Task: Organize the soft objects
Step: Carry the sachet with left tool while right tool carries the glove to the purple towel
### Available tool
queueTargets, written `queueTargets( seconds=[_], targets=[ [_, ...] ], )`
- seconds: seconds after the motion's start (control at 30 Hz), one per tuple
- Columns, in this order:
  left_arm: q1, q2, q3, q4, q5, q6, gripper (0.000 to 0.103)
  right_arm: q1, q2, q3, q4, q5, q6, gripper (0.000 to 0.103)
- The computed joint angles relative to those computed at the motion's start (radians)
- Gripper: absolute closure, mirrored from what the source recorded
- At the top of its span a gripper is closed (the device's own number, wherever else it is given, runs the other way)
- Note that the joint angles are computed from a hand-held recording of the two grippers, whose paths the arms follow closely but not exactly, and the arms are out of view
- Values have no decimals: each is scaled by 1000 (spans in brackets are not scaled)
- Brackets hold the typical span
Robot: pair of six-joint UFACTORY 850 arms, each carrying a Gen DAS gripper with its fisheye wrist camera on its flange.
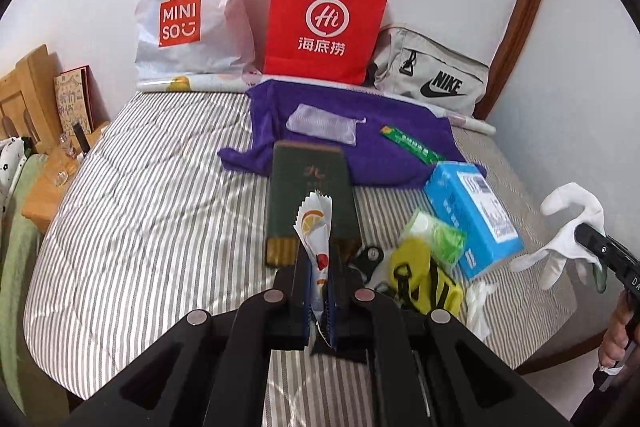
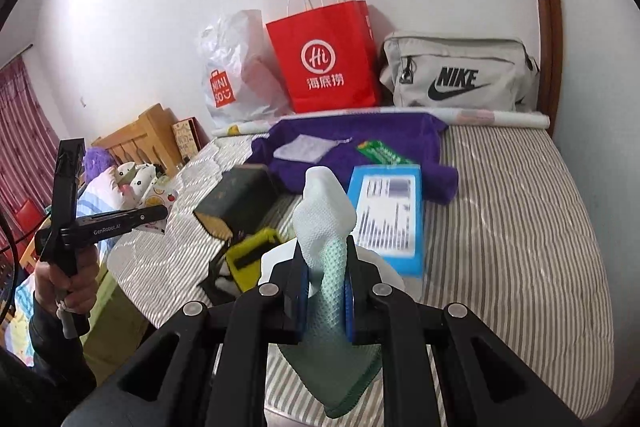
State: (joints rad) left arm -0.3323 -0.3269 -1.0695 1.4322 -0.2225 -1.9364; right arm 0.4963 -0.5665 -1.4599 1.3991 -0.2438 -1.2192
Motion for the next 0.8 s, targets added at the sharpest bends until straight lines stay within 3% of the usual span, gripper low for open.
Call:
queueTargets(
  seconds=[0.43, 0.8],
  targets=[
    [48, -79, -134, -243, 8, 260, 97, -22, -145, -253, -275, -30, 262, 89],
    [82, -198, -309, -534, -3, 595, 97, -43, -333, -549, -563, -85, 570, 89]
  ],
)
